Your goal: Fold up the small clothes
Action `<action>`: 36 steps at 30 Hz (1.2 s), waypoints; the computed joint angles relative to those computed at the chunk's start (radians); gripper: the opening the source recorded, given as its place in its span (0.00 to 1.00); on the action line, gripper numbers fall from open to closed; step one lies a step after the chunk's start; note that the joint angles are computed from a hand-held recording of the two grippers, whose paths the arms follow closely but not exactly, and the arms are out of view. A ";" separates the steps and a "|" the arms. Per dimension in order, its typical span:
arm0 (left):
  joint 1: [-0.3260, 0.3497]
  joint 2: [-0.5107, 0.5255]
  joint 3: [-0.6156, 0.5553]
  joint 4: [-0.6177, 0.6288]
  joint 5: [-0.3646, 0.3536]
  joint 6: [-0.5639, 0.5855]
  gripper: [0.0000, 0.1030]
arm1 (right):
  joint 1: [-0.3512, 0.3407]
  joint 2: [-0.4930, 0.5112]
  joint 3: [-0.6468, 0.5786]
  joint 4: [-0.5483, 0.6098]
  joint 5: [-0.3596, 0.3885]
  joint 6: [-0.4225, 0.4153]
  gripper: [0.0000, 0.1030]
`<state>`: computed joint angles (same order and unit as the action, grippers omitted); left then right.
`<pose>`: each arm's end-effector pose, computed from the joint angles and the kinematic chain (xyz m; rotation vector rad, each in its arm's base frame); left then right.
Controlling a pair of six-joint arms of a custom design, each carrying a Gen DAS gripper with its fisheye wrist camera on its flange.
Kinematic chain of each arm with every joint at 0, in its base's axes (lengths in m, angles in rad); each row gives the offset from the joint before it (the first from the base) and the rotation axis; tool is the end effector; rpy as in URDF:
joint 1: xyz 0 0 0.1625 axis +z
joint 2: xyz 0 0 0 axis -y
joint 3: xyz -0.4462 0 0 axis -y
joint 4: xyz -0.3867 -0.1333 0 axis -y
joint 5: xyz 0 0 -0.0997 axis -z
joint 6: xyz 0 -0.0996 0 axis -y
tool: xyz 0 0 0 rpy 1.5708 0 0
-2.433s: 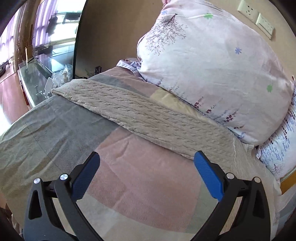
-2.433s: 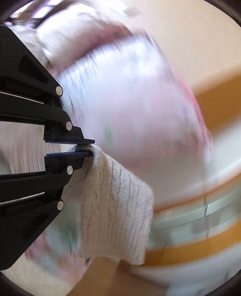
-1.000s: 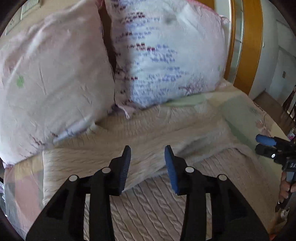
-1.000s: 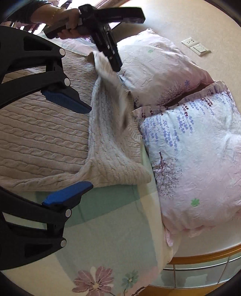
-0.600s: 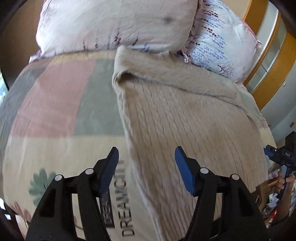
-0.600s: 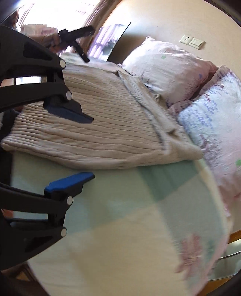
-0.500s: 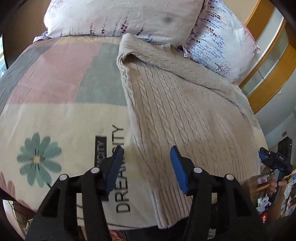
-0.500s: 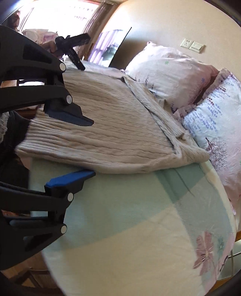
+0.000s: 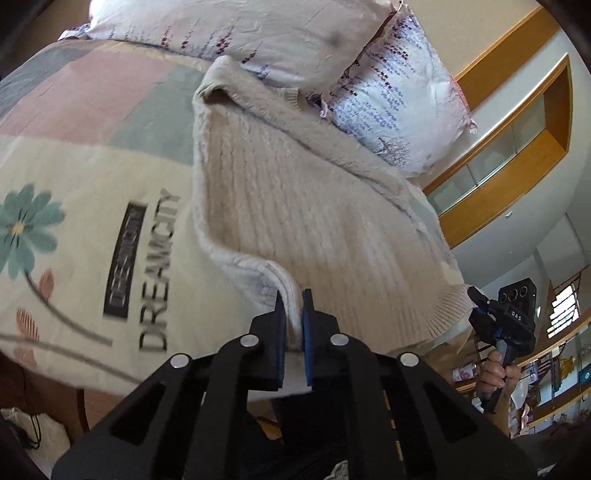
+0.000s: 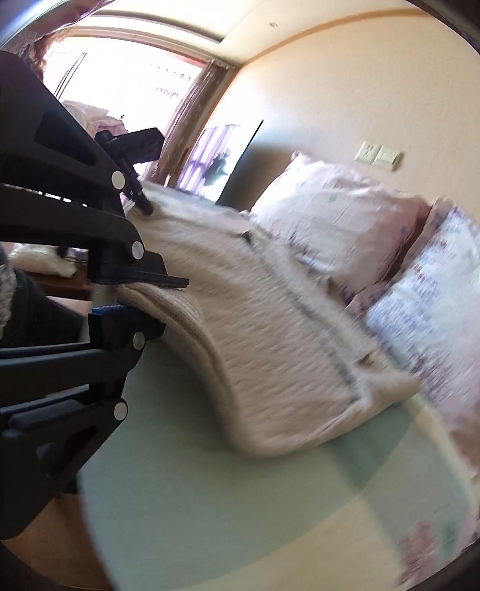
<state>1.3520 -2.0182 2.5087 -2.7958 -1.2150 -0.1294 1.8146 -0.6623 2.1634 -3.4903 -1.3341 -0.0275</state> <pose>0.1022 -0.3143 0.3802 -0.0662 2.7188 -1.1125 0.2749 -0.4564 0.0032 -0.4505 2.7756 -0.5572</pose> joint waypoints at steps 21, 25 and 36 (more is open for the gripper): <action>0.171 0.567 -0.659 -0.215 0.039 0.213 0.73 | 0.043 0.314 -0.811 0.226 -0.376 0.136 0.83; 0.245 0.541 -0.680 -0.032 -0.025 0.084 0.67 | 0.032 0.253 -0.724 0.216 -0.379 0.084 0.83; 0.303 0.620 -0.686 -0.022 -0.192 -0.091 0.20 | 0.025 0.221 -0.664 0.275 -0.294 0.044 0.83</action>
